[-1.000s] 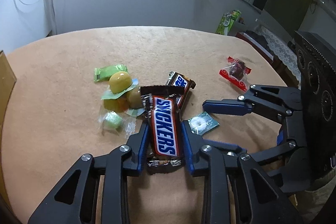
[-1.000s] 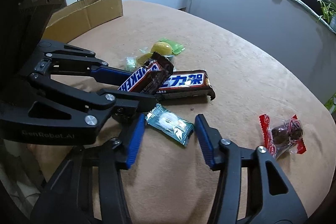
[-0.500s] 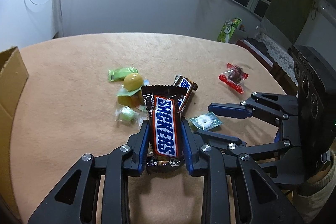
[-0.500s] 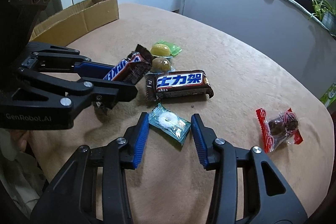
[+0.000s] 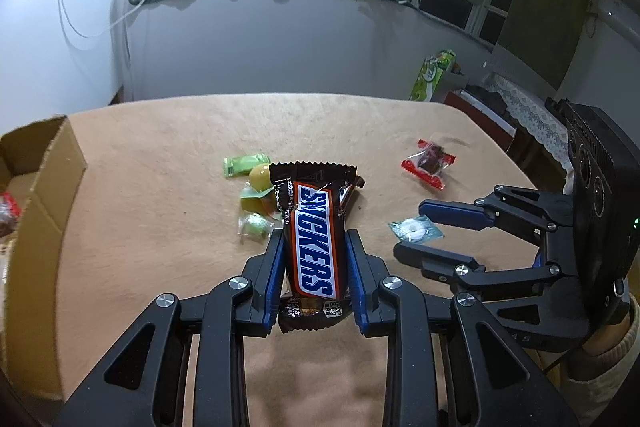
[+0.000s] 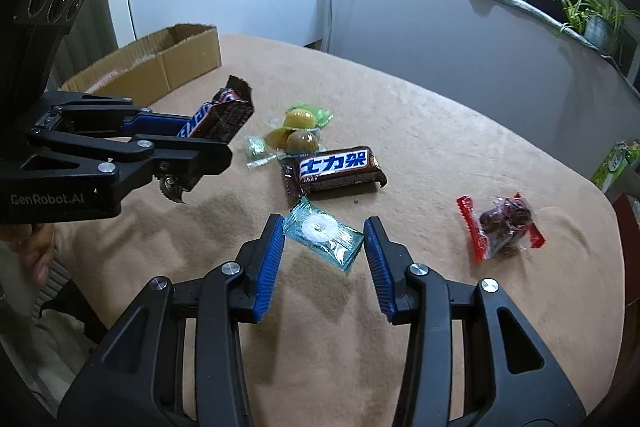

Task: Organize snacks
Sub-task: 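Carry the Snickers bar and mint candy into the box and open both tools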

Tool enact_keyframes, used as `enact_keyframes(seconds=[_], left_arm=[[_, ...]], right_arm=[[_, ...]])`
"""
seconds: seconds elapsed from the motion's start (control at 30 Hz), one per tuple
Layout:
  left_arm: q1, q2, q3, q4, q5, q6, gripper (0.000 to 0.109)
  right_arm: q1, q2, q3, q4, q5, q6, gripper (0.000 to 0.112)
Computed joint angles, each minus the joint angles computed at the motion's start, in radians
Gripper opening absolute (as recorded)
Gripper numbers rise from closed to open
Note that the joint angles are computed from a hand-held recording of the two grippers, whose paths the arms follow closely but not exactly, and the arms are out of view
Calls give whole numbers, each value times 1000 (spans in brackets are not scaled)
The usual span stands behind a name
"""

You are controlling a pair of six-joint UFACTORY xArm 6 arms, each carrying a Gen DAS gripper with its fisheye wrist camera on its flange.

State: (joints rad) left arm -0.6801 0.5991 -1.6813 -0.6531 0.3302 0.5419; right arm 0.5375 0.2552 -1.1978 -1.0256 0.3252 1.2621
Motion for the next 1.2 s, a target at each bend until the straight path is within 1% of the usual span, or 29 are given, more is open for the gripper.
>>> enact_keyframes(seconds=[0.1,0.27,0.43,0.63,0.73,0.93,1.03,1.2], left_arm=[[-4,-45,52,-29,-30,32,27],[-10,-122,141,-95,-86,102,27],[-14,-202,225,-212,-136,213,27],[-8,-279,301,-377,-178,370,27],[-2,-318,341,-469,-212,461,27],[28,-379,386,-690,-241,663,27],[54,-401,403,-780,-248,741,27],[97,-422,420,-878,-256,829,27]], right_arm=[[17,-28,10,-39,27,47,43],[54,-61,8,-60,81,61,43],[105,-84,-11,-66,148,55,43],[162,-73,-65,-55,220,25,43],[193,-50,-115,-39,259,-9,43],[243,29,-252,3,320,-109,43],[265,89,-345,30,343,-172,43],[290,212,-532,95,364,-299,43]])
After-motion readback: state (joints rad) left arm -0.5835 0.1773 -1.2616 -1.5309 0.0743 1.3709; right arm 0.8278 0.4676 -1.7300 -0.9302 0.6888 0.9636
